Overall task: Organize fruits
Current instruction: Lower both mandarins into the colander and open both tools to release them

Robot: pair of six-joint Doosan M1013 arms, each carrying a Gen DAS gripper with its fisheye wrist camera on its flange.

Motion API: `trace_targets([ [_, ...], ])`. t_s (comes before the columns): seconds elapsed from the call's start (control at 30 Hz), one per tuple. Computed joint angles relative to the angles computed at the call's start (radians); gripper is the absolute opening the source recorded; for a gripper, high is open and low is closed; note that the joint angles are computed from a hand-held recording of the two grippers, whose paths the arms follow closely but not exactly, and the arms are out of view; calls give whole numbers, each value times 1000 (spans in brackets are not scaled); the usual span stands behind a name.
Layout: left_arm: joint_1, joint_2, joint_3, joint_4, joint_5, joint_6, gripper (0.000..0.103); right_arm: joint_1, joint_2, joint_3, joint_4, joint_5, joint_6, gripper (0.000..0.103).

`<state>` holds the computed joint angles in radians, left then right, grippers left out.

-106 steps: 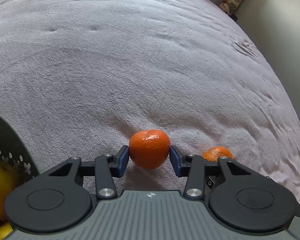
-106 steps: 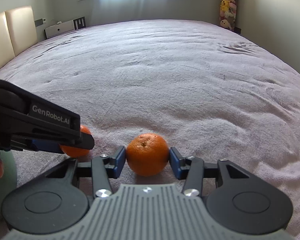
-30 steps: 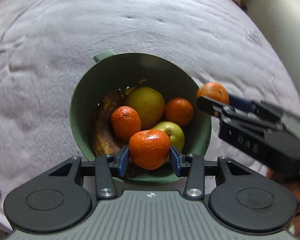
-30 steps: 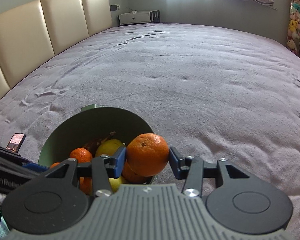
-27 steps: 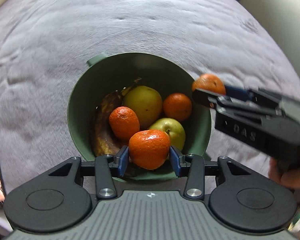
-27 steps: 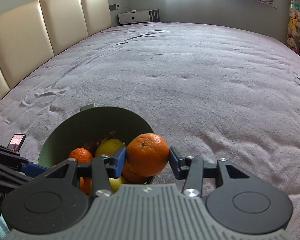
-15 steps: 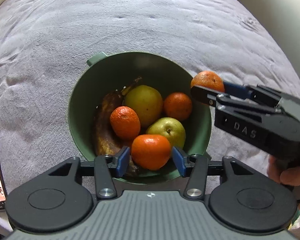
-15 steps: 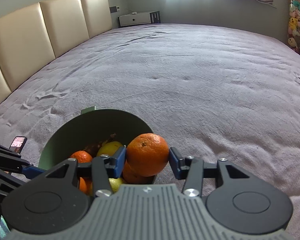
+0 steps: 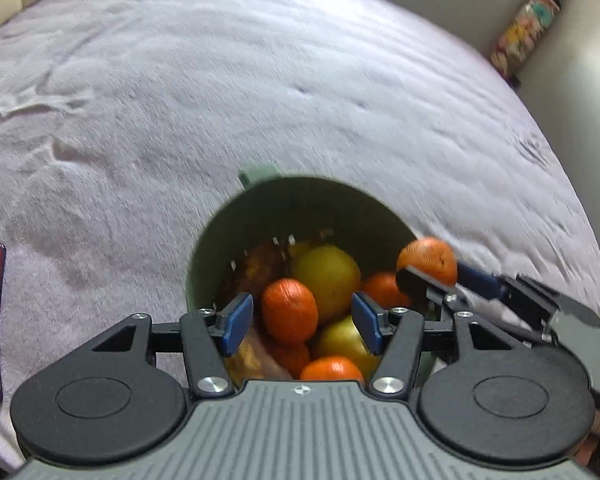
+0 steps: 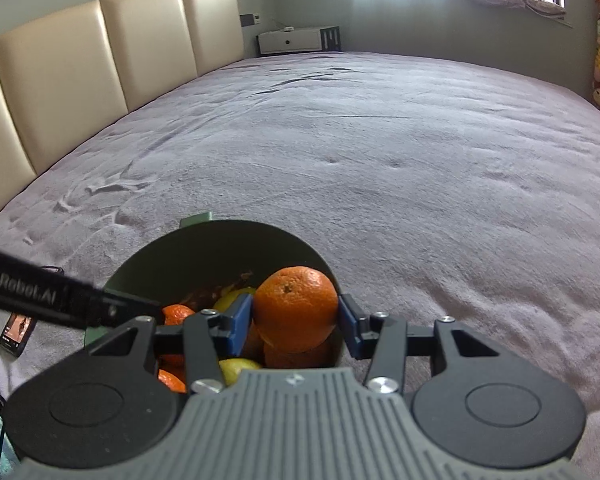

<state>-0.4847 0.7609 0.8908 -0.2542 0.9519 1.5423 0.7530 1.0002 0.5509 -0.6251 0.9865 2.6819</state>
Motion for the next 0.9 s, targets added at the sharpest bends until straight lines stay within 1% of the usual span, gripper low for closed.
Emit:
trace_targets([
  [0.07, -1, 1, 4, 13, -27, -21, 67, -3, 13, -22, 8, -3, -9, 44],
  [0.23, -1, 16, -13, 45, -18, -67, 67, -13, 43, -66, 26, -23, -1, 44],
  [0.43, 1, 24, -20, 56, -9, -76, 67, -22, 87, -137, 57, 4, 0, 44],
  [0.57, -1, 30, -27, 64, 5, -68, 67, -24, 109, -173, 64, 35, -4, 45],
  [0.63, -2, 33, -30, 64, 10, -64, 67, -26, 115, -183, 74, 52, 1, 45],
  [0.7, -3, 35, -35, 65, 16, -62, 67, -27, 112, -176, 77, 45, 11, 46],
  [0.8, -3, 36, -37, 62, 19, -60, 67, -25, 121, -197, 74, 59, 1, 46],
  [0.9, -5, 32, -34, 66, 14, -62, 67, -21, 118, -197, 56, 63, 16, 50],
])
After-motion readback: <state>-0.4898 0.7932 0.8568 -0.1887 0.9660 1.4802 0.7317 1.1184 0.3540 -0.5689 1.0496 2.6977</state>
